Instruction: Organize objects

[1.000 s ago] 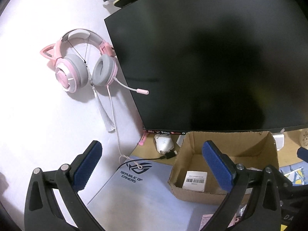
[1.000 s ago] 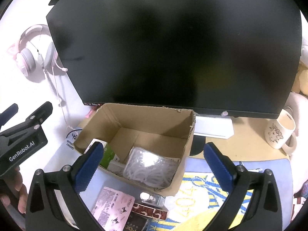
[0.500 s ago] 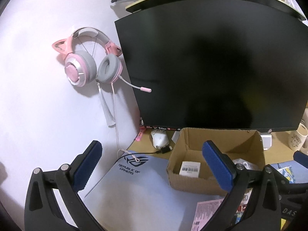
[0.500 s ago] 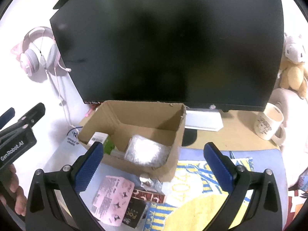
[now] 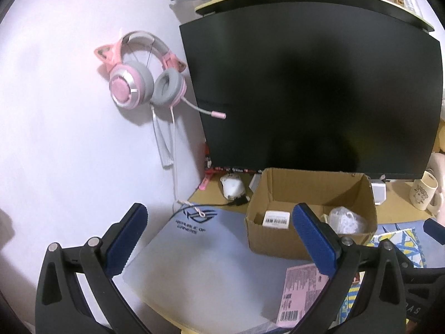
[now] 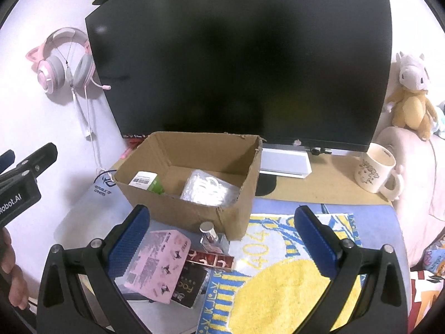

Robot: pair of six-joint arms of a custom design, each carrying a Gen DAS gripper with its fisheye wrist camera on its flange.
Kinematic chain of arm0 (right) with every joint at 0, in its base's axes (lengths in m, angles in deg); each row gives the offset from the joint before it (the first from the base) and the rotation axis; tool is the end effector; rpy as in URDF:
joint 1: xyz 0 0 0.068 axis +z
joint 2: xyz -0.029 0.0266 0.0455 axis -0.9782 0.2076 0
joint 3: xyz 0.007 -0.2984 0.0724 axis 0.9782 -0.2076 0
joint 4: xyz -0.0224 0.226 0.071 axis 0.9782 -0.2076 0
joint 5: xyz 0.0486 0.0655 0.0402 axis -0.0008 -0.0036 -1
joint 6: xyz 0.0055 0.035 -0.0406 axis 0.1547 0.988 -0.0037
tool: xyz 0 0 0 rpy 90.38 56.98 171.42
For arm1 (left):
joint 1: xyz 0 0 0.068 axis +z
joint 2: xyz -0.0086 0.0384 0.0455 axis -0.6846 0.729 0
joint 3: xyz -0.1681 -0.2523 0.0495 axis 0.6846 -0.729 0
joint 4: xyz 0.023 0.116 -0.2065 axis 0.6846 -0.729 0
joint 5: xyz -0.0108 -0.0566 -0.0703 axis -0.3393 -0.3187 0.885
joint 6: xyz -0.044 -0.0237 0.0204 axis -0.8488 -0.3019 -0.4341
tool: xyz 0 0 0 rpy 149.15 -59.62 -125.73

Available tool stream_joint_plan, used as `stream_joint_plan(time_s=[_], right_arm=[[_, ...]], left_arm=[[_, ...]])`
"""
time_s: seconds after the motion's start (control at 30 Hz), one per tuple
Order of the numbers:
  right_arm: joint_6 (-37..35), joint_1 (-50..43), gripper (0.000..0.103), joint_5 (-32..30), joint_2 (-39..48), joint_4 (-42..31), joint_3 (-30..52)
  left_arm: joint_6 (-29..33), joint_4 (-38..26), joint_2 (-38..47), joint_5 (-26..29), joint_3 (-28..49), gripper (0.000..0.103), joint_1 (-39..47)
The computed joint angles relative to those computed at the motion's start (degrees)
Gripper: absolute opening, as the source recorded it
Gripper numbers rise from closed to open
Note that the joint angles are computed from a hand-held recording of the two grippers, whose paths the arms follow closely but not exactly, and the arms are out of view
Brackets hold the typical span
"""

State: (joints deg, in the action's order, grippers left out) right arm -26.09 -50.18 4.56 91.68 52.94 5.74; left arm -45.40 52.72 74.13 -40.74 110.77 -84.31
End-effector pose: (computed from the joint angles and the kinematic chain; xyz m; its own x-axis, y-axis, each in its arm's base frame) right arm 0.2469 0.1293 0.1308 -0.5347 -0.1462 -0.8323 -0.3862 0.9183 0.0868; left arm 0.1929 -0.1267 0.2219 -0.4240 -0.1183 -0.8979 -0.5198 0.8437 0.1343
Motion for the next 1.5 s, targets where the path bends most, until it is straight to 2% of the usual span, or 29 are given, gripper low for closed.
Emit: stream_joint_plan(time_s=[0.1, 0.23, 0.37, 0.47, 0.73, 0.83, 0.87, 0.9, 0.97, 1.13, 1.23, 1.37, 1.5], right_arm=[[0.5, -0.2, 0.103, -0.4, 0.5, 2.8, -1.7], [0.9, -0.3, 0.103, -1.1, 1.4, 7.1, -3.9], [3.9, -3.1, 0.103, -6.7, 5.3, 17.6, -7.1], [4.8, -4.6, 0.103, -9.1, 6.2, 18.2, -7.3], [3.9, -5.6, 0.103, -9.5, 10.0, 21.8, -8.6], [3.9, -5.5, 0.103, -9.1, 11.5, 25.1, -10.0], [3.8, -5.2, 0.103, -8.6, 12.1, 26.2, -10.3], [3.7, -5.0, 0.103, -8.0, 12.7, 27.0, -10.7], [3.1, -4.5, 0.103, -7.3, 13.6, 27.6, -11.1], [1.8, -3.0, 0.103, -4.8, 16.6, 30.6, -12.2], [1.4, -2.1, 0.103, -3.5, 17.2, 29.2, -12.2], [0.6, -1.2, 0.103, -1.9, 18.5, 28.6, -12.2], [0.7, -0.5, 0.103, -1.1, 19.6, 26.7, -10.8]], left_arm=[[0.2, 3.0, -0.2, 1.1, -2.8, 0.103, 0.0], [-1.8, 3.4, 1.6, 0.3, -4.5, 0.103, -0.4], [-6.1, 5.7, 2.7, -3.0, -6.8, 0.103, -2.2], [-9.8, 3.0, 2.0, -4.8, -6.2, 0.103, -3.3], [-9.5, 3.6, 3.1, -6.5, -6.1, 0.103, -6.5], [-8.3, 6.6, 5.0, -6.3, -6.5, 0.103, -7.3], [-6.4, 9.5, 4.9, -5.7, -7.3, 0.103, -7.5], [-1.7, 16.7, 4.0, -3.6, -9.9, 0.103, -7.3], [1.3, 22.3, 3.8, -0.4, -11.8, 0.103, -6.7], [3.1, 27.0, 6.6, 3.5, -12.9, 0.103, -6.1], [3.5, 28.9, 8.4, 6.0, -13.1, 0.103, -5.2], [5.4, 35.9, 10.1, 14.4, -15.4, 0.103, -2.2], [3.7, 34.7, 13.3, 17.9, -13.7, 0.103, 0.2]])
